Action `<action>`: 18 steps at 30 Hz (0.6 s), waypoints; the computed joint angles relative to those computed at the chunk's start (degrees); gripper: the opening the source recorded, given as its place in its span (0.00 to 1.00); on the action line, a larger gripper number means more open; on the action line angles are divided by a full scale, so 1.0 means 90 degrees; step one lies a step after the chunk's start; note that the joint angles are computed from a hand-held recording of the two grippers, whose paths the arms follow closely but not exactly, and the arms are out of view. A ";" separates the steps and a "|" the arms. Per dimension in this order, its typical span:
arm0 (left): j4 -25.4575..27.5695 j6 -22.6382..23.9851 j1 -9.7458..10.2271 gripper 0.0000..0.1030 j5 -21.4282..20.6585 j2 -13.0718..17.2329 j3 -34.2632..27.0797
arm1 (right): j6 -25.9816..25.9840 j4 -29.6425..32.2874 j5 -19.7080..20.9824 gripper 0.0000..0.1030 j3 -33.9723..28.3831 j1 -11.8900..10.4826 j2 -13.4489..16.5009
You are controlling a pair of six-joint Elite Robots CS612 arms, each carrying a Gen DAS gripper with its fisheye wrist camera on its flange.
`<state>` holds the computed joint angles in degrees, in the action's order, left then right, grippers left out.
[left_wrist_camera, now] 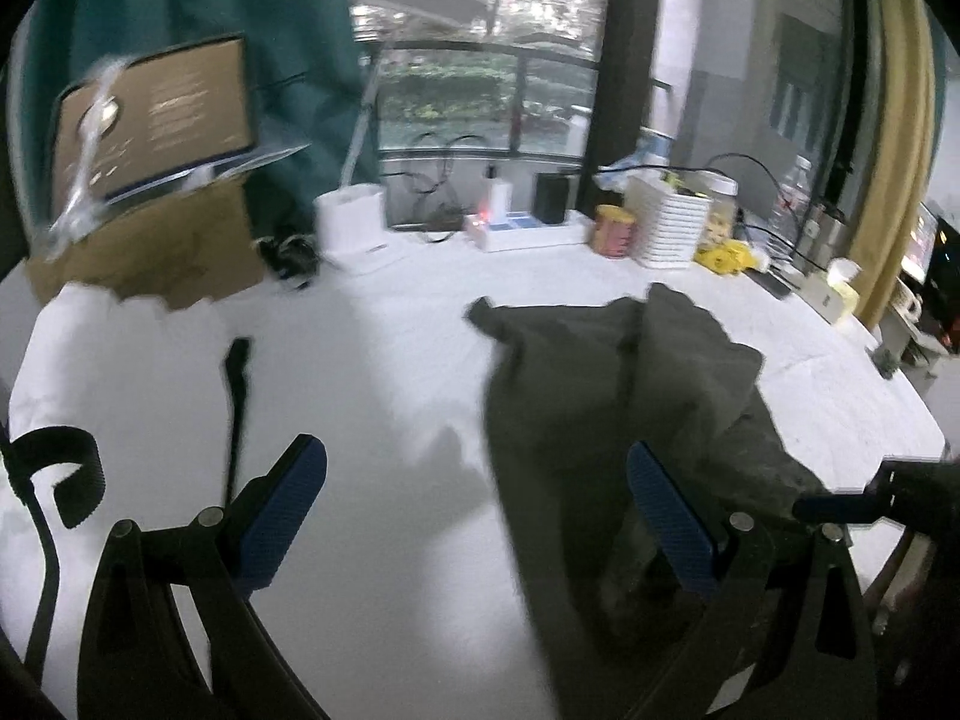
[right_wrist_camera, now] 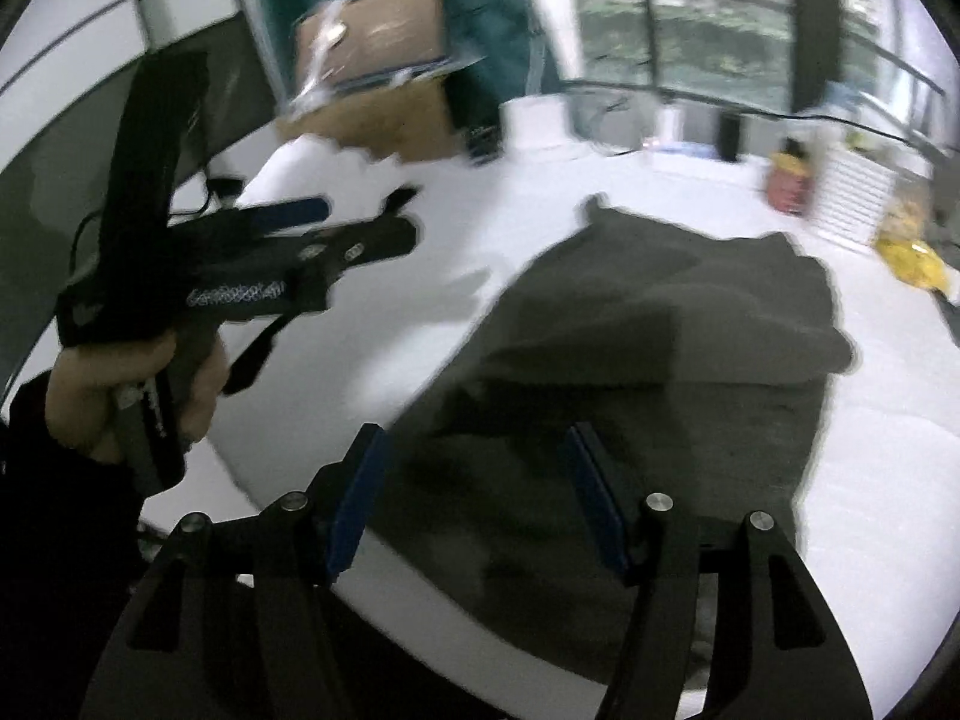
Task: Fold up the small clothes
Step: 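Open the right gripper to release the shirt while the left gripper grasps its edge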
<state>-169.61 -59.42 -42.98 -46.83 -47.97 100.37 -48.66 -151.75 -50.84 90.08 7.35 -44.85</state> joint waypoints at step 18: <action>0.1614 0.2653 0.0181 0.96 -0.0855 0.1075 -0.2556 | 0.1819 -0.0324 -0.0023 0.63 -0.1694 -0.0756 0.1211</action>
